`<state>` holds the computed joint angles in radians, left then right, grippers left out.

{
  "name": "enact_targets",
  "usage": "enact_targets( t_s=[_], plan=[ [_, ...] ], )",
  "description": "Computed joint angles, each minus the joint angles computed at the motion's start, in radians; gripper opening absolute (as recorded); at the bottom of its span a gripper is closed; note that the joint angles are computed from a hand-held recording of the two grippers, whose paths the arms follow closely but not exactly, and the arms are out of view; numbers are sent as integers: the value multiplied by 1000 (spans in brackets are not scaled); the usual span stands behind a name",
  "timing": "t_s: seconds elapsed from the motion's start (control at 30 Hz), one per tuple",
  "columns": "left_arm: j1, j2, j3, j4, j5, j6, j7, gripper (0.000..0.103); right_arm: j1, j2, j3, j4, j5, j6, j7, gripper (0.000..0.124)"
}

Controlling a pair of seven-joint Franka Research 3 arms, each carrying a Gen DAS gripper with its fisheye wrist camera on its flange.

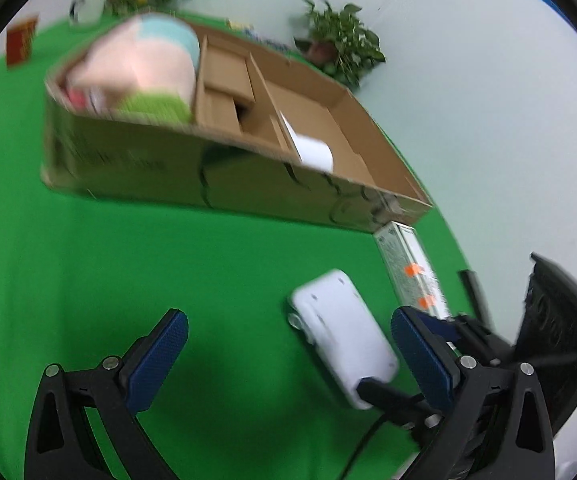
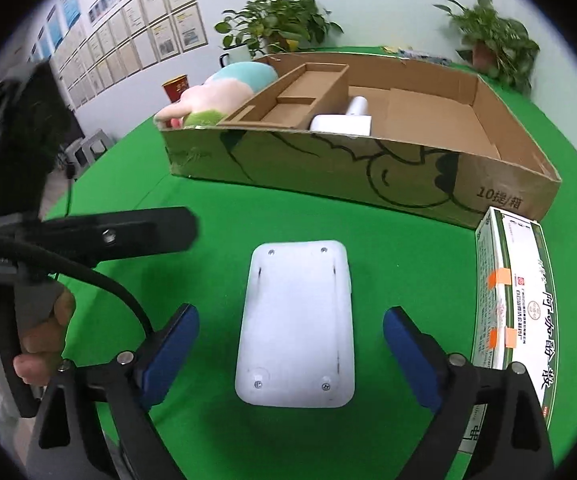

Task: Organize objects
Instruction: 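Move the right gripper to the white plastic case and close on it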

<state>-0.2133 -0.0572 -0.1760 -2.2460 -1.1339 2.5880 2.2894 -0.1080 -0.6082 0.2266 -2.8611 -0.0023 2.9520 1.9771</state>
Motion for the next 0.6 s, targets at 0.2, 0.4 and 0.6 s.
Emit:
enact_targets(
  t_s=[0.2,0.4,0.6],
  plan=[
    [23,65,-5,46,-80,-143,9,81,31,8,-19,-28,12,52,-48,93],
    [42,120,-32,83,-102,-209,-14,59,86,50,-73,-22,63,70,-101,93],
    [44,149,-56,103,-88,-194,-48,41,55,54,-29,-20,77,69,-98,86]
  ],
)
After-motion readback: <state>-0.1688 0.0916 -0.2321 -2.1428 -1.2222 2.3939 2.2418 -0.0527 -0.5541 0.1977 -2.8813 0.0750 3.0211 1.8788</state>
